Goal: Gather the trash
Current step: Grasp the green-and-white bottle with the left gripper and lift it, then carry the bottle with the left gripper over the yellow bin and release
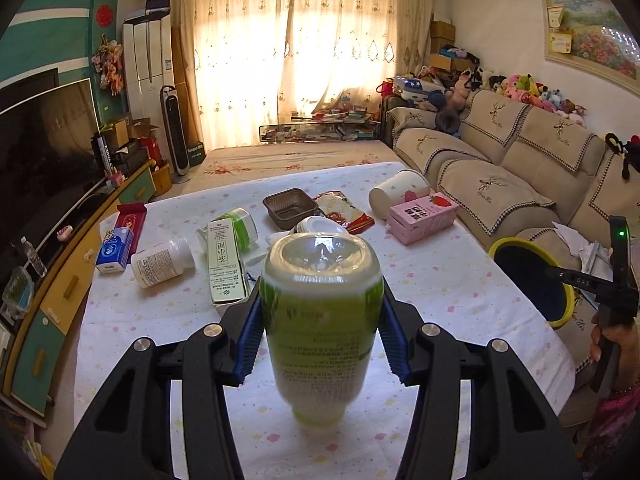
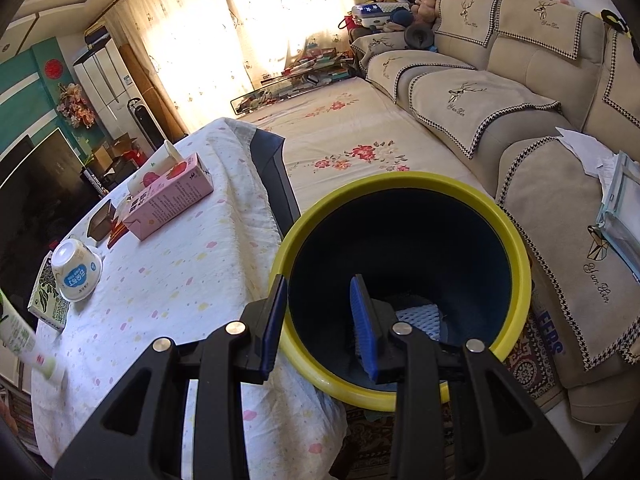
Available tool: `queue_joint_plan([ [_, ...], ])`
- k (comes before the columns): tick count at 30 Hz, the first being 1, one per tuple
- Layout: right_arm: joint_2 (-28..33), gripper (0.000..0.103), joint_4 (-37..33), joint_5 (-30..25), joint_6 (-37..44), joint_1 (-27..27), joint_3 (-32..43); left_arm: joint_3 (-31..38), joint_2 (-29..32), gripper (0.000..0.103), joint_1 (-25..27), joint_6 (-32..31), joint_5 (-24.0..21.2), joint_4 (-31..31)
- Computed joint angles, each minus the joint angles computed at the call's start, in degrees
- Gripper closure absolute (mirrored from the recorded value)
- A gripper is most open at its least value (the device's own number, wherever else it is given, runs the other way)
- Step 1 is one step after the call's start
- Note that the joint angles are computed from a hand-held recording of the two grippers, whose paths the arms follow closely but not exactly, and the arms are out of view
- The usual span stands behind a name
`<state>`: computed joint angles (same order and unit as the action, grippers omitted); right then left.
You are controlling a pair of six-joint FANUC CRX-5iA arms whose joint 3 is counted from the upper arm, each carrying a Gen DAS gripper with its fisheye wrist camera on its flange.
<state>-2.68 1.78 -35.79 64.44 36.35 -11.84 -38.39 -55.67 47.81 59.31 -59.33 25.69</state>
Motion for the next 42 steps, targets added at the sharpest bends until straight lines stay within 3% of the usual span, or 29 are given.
queue_joint_plan([
  [7, -0.8, 0.072, -0.2, 0.2, 0.1, -0.6, -0.5, 0.9, 0.6, 0.051, -5.2, 2.5, 0.6, -1.3],
  [16, -2.9, 0.072, 1.7, 1.6, -1.6, -1.7, -2.6, 5.6, 8.6, 0.051, -22.6, 12.2, 7.9, -8.1],
  [22, -4.5, 0.072, 1.0, 2.6, -1.2, -4.5, -3.7, 11.6, 17.6, 0.051, -35.7, 18.6, 13.1, -14.0],
  [27, -5.5, 0.071, -0.8, 3.0, 0.0, -7.3, -3.9, 16.7, 27.2, 0.051, -43.4, 19.3, 16.1, -13.8],
  [36, -5.5, 0.067, -5.3, 2.5, 3.6, -11.0, -3.4, 26.0, 45.1, 0.051, -52.5, 21.9, 20.3, -13.7],
  [42, -4.7, 0.067, -6.5, 1.4, 4.5, -12.0, -2.9, 31.5, 54.6, 0.051, -55.5, 23.5, 19.5, -15.9],
])
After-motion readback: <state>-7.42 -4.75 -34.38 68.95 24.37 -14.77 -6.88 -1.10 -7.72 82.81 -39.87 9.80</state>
